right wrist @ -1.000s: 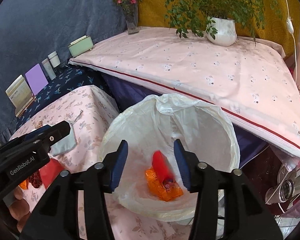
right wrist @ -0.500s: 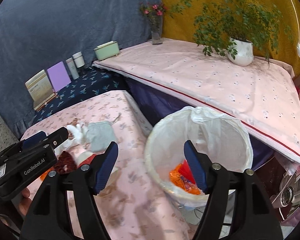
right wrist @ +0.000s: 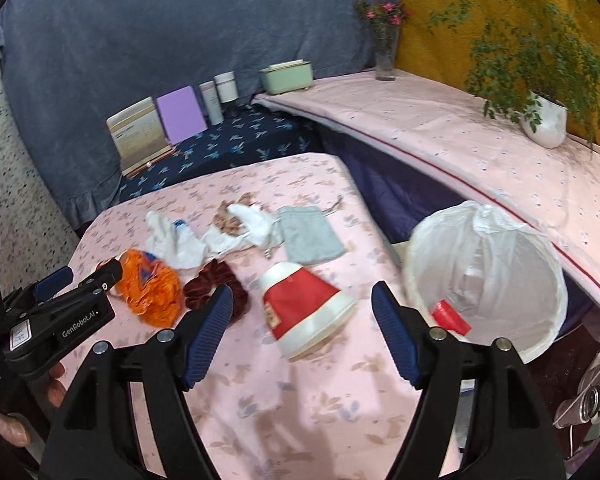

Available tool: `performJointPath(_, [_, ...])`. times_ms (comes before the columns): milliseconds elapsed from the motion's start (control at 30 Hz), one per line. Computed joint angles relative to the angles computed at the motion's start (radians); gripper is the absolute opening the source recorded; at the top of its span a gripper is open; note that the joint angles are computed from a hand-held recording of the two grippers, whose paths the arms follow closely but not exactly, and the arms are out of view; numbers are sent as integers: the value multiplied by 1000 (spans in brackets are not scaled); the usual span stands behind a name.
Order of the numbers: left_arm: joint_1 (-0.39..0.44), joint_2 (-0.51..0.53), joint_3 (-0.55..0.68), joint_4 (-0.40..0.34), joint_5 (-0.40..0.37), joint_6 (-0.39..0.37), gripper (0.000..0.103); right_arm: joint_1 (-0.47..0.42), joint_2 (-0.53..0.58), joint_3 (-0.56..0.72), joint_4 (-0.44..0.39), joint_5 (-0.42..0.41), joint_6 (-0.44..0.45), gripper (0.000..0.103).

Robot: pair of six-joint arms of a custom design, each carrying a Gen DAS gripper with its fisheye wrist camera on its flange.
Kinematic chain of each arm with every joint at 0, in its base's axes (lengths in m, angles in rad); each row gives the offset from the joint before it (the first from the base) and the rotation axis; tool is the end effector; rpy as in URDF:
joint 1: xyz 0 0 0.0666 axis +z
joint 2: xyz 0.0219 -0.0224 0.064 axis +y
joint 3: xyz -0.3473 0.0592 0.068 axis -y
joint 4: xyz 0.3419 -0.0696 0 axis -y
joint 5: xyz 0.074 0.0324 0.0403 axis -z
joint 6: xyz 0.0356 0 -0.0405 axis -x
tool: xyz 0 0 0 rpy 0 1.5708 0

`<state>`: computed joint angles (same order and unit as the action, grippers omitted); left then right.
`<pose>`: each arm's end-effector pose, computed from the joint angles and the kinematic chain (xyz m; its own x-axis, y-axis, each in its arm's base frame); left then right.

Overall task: Collect trash
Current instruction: 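Move both open tools back over the remaining trash on the table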

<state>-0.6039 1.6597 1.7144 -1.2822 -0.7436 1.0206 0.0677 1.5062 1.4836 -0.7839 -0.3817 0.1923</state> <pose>0.4212 -0.2618 0.3948 -0.6017 -0.3472 -0.7194 -0.5402 0.8402 0.0464 0.4811 0.0455 0.3964 -0.6458 -0.2216 -0.7307 -0.4517 0.8824 0.1317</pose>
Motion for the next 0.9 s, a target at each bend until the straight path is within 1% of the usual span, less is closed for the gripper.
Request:
performJointPath(67, [16, -29, -52, -12, 9, 24, 76, 19, 1, -16, -1, 4, 2, 68])
performJointPath(167, [36, -72, -131, 3, 37, 58, 76, 43, 5, -40, 2, 16, 4, 68])
performJointPath(267, [54, -105, -206, 38, 78, 82, 76, 62, 16, -54, -3, 25, 6, 68])
performJointPath(400, [75, -116, -265, 79, 139, 112, 76, 85, 36, -55, -8, 27, 16, 68])
performJointPath(500, [95, -111, -279, 114, 183, 109, 76, 108, 61, -41, -14, 31, 25, 68])
performJointPath(667, [129, -84, -260, 178, 245, 82, 76, 150, 110, -9, -14, 36, 30, 68])
performJointPath(767, [162, -57, -246, 220, 302, 66, 76, 170, 139, 12, -11, 39, 36, 68])
performJointPath(833, [184, -36, -242, 251, 342, 56, 76, 181, 168, 38, -24, 39, 37, 67])
performJointPath(900, [203, -11, -230, 263, 380, 49, 76, 191, 190, 58, -30, 40, 37, 67])
